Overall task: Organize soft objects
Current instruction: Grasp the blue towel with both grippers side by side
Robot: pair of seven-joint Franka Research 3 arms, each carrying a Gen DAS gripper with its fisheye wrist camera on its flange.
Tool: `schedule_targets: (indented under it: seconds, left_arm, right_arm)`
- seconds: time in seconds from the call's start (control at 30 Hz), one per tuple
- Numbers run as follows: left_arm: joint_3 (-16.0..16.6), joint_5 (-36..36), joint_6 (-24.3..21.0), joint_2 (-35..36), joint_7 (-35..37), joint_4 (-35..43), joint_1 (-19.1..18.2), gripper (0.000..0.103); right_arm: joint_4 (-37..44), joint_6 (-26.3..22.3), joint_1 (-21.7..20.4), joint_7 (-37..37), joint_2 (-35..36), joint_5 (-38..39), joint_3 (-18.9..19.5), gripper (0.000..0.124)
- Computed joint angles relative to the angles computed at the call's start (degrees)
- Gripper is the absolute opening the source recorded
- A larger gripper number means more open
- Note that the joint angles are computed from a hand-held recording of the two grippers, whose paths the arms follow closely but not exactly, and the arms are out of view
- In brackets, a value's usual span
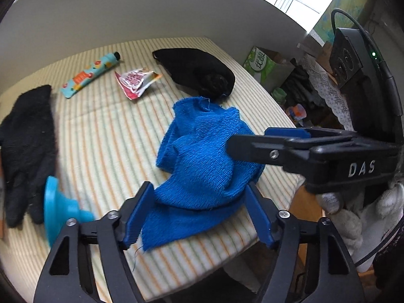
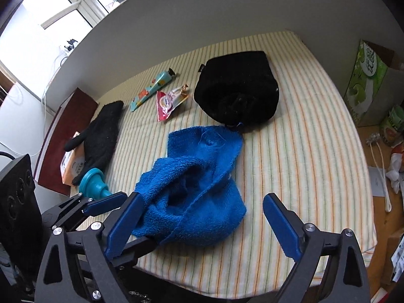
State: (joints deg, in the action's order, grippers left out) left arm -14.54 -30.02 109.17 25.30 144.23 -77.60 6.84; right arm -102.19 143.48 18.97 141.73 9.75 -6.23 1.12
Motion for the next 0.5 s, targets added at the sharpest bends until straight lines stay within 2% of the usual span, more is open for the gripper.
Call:
schedule_targets:
  seconds: [0.1,0.23,0.3,0.33,0.5]
  left_arm:
    - [-0.28,0.03,-1.66,1.57,-0.85,1.82,-0.18,0.054]
    - [-0.64,0.00,-3.84,2.68,-1.03,3.00,0.03,0.033]
    - [-0.80,-0.12,-3.72,2.74,-0.71,2.77,0.02,0.028]
    - [-0.88,-0.22,-3.86,2.90,-0.58,2.90,0.03,0.025]
    - [-1.15,-0.96,-4.74,3.39,-0.56,3.78,0.24,0.019]
  right_arm:
    - [-0.07,1.29,-0.86,-2.61,0.78,4.01,0.55,0.084]
    - [0.05,2.47,-1.34,-5.51,1.72,8.54,0.92,0.064]
    - [0.29,2.70,-1.31,-6.80,1.97,9.72,0.99,0.054]
    - [0.38,2.85,-1.43,-7.79,2.05,10.77,1.15,0.046]
    - [1.31,3.04,-1.16,-9.16,2.62,12.84,1.01,0.033]
